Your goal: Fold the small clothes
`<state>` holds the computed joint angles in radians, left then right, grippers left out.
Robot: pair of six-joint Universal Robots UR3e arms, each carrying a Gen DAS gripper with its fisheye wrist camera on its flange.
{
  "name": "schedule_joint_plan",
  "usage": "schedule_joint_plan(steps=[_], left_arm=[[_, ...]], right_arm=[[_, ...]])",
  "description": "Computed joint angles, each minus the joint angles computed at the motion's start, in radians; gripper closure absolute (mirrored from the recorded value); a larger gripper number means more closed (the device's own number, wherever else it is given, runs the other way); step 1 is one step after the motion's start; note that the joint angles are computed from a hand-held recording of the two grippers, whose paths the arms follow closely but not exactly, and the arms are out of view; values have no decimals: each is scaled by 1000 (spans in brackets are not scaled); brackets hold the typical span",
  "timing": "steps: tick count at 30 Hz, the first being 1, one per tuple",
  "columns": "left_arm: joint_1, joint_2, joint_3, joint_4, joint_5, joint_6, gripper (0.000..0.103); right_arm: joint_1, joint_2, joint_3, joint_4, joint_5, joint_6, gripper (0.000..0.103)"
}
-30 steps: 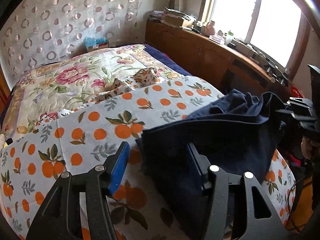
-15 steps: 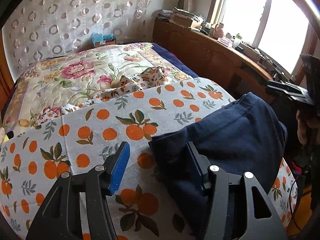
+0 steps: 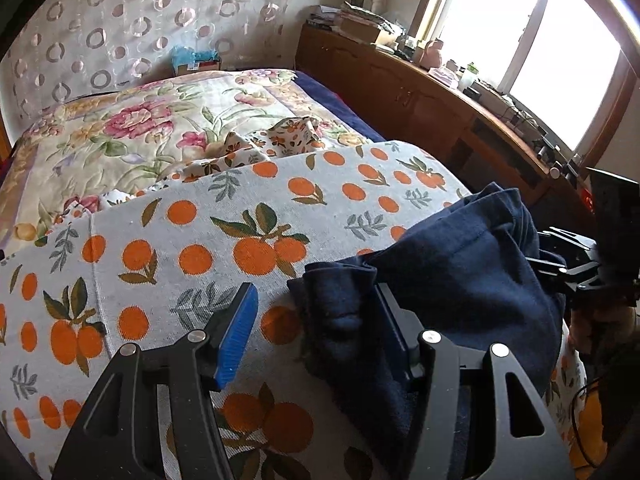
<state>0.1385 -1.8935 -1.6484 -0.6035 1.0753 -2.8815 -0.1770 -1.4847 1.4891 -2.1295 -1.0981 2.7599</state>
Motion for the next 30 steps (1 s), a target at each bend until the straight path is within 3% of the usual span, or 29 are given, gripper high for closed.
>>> schedule_joint_plan(steps=[2, 4, 6, 7, 9, 11, 12, 14, 22, 26, 30], left_arm=[[0, -2, -4, 9, -8, 5, 44], [7, -7, 0, -1, -31, 15, 52], [18, -12, 18, -53, -77, 29, 66], [18, -12, 25, -66, -84, 28, 69], [17, -7, 30, -85, -93, 36, 84], [13, 16, 18, -85, -93, 44, 89], [13, 31, 6, -77, -93, 47, 90], [23, 84, -39, -46, -115, 50, 91], [133, 361, -204, -45, -271, 83, 92], [239, 482, -255, -86, -344, 103, 92], [437, 667, -320, -229, -419, 205, 92]], right_arm=[[8, 16, -3, -13, 4, -9, 22], [3, 23, -7, -14, 11, -26, 23], [8, 26, 21, -52, 17, -23, 25], [1, 22, 33, -55, 27, -32, 30], [-13, -17, 83, -58, 47, -59, 42], [-11, -20, 96, -60, 59, -73, 56], [-10, -18, 103, -72, 62, -72, 60], [-13, -53, 156, -141, 61, -47, 77], [4, -195, 265, -323, 50, -10, 80], [49, -192, 194, -330, 51, -8, 80], [174, -101, 60, -355, 17, -10, 80]])
